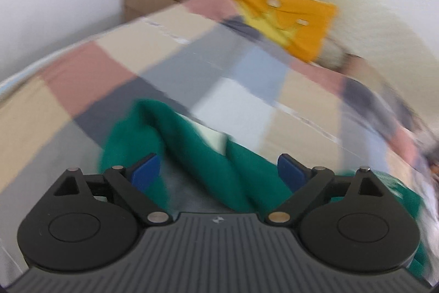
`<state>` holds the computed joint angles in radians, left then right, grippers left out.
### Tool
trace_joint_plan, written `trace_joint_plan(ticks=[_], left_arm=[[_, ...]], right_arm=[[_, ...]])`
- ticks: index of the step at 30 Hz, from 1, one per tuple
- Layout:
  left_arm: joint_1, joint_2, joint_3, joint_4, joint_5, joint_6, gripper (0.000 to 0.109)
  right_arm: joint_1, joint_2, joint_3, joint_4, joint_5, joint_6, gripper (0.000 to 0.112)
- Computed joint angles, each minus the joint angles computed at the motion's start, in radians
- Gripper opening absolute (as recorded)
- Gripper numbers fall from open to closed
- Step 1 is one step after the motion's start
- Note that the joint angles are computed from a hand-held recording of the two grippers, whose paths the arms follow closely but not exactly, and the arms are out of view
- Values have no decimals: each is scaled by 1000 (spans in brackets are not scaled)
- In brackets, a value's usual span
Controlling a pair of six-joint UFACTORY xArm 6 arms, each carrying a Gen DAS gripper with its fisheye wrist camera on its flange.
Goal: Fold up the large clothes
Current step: 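Lift the hoodie with both grippers and shake it out in the air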
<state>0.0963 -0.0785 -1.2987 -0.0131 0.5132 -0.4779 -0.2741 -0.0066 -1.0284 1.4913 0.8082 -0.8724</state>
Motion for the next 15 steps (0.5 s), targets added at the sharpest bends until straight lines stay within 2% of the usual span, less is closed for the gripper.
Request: trace_joint_plan(ticks=[3, 6, 7, 13, 15], left_arm=[[-60, -28, 25, -127, -2, 121, 98], [-119, -9, 16, -387, 51, 280, 98], [-138, 5, 11, -439, 65, 306, 98], [-222, 111, -7, -611, 116, 313, 98], [-231, 154, -11, -716, 112, 347, 98]], right_arm=[[-1, -11, 7, 9, 12, 2, 59], [-11, -17, 15, 26, 38, 5, 72], [-20, -17, 16, 23, 56, 11, 78], [-44, -23, 30, 16, 23, 65, 79], [-49, -12, 26, 21, 29, 79, 80]])
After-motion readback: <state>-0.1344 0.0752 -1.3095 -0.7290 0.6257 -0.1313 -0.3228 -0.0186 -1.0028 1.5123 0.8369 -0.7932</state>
